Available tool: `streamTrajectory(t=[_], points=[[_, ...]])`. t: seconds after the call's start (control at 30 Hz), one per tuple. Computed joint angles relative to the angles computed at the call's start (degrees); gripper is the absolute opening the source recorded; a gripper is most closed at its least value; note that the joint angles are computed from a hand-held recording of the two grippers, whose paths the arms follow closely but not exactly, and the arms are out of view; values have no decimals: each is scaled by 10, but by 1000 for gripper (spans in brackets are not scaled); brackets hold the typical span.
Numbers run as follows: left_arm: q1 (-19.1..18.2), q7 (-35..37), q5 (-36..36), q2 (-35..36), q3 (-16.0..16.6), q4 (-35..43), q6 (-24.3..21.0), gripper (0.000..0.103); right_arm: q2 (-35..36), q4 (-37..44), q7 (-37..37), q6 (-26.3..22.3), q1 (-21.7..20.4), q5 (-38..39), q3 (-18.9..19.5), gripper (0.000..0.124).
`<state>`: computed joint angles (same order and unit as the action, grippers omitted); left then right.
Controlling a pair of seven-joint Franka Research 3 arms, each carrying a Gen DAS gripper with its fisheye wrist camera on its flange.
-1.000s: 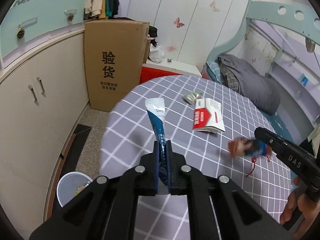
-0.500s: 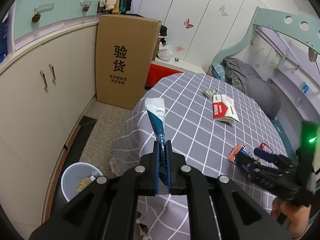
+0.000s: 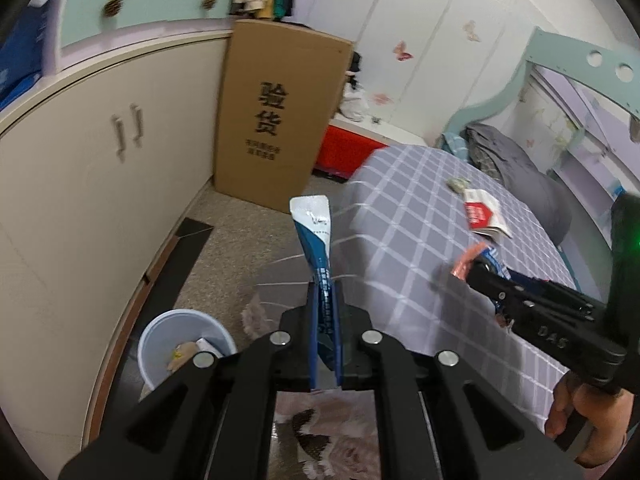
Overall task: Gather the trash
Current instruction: 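Carry tube and wrapper over the blue bin and open both tools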
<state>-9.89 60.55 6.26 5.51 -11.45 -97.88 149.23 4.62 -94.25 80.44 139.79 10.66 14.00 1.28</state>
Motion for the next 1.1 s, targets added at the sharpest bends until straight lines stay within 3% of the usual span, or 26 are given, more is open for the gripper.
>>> streamTrajectory(t=[0.23, 0.43, 0.6, 0.87, 1.1], points=[[31, -44, 26, -58, 27, -89, 3, 6, 58, 72, -45, -18, 43, 42, 36, 38], [63, -73, 34, -84, 44, -142, -5, 6, 137, 147, -35, -41, 83, 35, 48, 38], [83, -78, 33, -89, 54, -167, -17, 6, 202, 194, -2, -39, 105, 34, 47, 50], [91, -58, 2, -73, 54, -173, -20, 6, 209, 178, 14, -40, 110, 13, 42, 56], [89, -45, -8, -59, 49, -167, -19, 6, 178, 127, 22, -2, 114, -8, 36, 61]])
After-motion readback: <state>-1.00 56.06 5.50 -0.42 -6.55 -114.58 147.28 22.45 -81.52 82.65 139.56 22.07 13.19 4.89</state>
